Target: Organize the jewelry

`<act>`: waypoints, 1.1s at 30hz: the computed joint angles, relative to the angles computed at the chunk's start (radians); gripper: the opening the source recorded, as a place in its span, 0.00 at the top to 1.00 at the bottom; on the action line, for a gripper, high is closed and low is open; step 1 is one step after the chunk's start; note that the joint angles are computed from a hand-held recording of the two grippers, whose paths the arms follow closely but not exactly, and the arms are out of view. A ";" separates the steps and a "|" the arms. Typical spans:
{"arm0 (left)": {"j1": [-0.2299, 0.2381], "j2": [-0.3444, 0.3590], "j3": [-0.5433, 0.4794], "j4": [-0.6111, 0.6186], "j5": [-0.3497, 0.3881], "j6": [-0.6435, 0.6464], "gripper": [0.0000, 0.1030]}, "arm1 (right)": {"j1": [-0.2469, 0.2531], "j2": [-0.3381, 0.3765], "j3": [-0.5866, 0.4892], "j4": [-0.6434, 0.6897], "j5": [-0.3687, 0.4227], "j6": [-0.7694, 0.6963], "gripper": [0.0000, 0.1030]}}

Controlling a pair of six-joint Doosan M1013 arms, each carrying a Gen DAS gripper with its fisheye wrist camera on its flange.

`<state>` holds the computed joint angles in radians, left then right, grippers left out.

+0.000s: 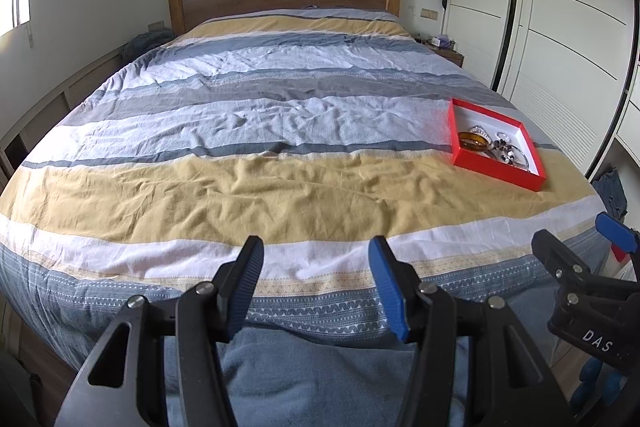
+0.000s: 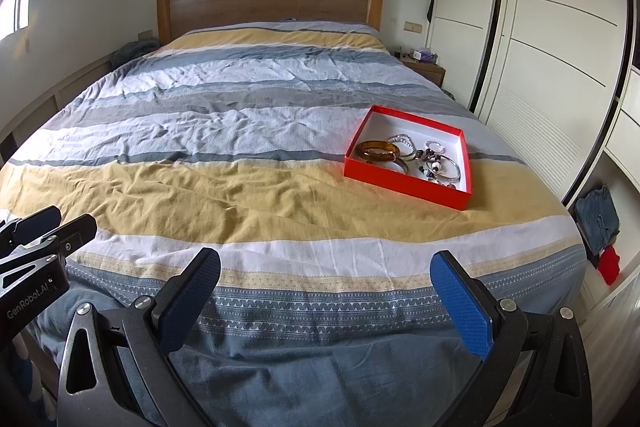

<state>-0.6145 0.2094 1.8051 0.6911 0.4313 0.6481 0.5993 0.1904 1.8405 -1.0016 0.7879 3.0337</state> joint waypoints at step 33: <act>0.006 0.013 0.004 -0.015 -0.009 0.007 0.49 | -0.005 0.007 0.003 0.013 0.000 -0.008 0.00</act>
